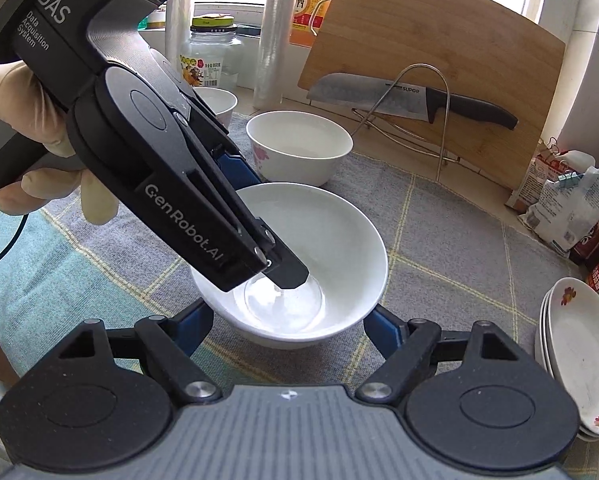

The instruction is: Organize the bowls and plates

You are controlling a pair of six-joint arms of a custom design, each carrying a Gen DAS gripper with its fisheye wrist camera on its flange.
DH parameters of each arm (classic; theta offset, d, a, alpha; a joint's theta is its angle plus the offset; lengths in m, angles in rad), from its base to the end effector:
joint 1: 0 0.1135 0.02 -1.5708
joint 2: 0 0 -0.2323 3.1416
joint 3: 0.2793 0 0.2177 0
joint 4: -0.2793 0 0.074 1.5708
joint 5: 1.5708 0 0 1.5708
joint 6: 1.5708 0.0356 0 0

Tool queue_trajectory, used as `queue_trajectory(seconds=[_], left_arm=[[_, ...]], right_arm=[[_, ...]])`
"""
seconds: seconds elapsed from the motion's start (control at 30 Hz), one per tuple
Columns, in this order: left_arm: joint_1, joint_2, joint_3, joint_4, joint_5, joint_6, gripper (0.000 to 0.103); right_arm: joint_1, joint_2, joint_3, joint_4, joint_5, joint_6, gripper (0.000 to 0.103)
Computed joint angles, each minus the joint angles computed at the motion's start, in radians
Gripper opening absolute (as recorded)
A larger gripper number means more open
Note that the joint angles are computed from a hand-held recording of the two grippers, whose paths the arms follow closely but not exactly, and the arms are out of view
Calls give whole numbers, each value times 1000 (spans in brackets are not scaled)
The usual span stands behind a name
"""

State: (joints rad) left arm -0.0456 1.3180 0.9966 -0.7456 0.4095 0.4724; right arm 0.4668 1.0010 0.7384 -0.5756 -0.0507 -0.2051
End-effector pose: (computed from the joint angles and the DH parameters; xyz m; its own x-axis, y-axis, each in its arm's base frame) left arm 0.2300 -0.0247 0.2358 -0.6726 0.4485 -0.5885 0.6063 0.7900 -0.0908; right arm 0.1650 0.0851 0.2313 -0.5523 -0.5061 -0.6625 -0.6049 0.7901 -0.0993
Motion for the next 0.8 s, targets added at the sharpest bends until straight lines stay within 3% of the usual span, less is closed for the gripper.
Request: queue_trajectory(seconds=[0.5, 0.57, 0.63, 0.7, 0.8], left_arm=[[-58, 78, 18, 56, -20, -51, 60], [-59, 82, 16, 58, -18, -50, 65], [-60, 69, 3, 71, -11, -47, 81], [-64, 40, -19, 94, -18, -49, 88], [-61, 14, -30, 104, -23, -56, 94]], right_arm=[[-92, 34, -17, 20, -63, -33, 86], [-95, 38, -17, 18, -70, -31, 86], [-105, 32, -23, 27, -88, -29, 92], [-108, 10, -35, 41, -94, -24, 103], [-113, -4, -29, 36, -104, -26, 103]])
